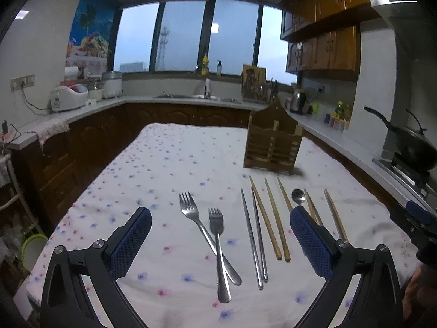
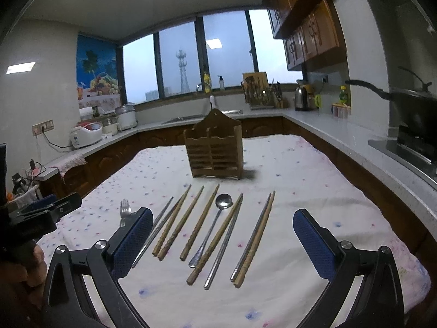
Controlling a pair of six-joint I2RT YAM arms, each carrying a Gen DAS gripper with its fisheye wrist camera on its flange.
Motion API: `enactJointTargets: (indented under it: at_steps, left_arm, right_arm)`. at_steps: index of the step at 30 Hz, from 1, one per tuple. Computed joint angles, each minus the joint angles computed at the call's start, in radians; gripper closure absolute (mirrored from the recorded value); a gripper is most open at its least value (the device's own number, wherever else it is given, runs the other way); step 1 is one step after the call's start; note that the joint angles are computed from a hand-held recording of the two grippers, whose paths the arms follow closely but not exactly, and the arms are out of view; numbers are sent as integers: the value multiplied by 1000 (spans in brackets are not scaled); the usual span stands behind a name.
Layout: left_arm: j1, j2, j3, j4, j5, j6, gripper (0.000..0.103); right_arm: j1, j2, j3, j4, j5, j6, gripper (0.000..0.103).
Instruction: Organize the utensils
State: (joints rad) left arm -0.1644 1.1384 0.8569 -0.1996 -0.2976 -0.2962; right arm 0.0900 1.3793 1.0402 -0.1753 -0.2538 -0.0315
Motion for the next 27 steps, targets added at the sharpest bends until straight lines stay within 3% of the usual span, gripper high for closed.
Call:
enactJointTargets:
  at_steps: [9,12,15,23,27]
  left_arm:
    - [98,170,202,-118,141,20,2]
    - [126,235,282,-158,183,28,5]
    - [151,315,374,-196,225,31,8]
    - [220,557,679,-366,351,49,27]
    - [226,712,886,-487,389,72,33]
  right_arm:
    - [-23,151,150,-30,3,-12,1]
    - [-25,204,215,-58,-3,4,6]
    - [-24,277,310,-128,-17,24,17]
    - [-10,532,614,-375,-40,32,65]
    - [1,688,801,-533,-41,24,75]
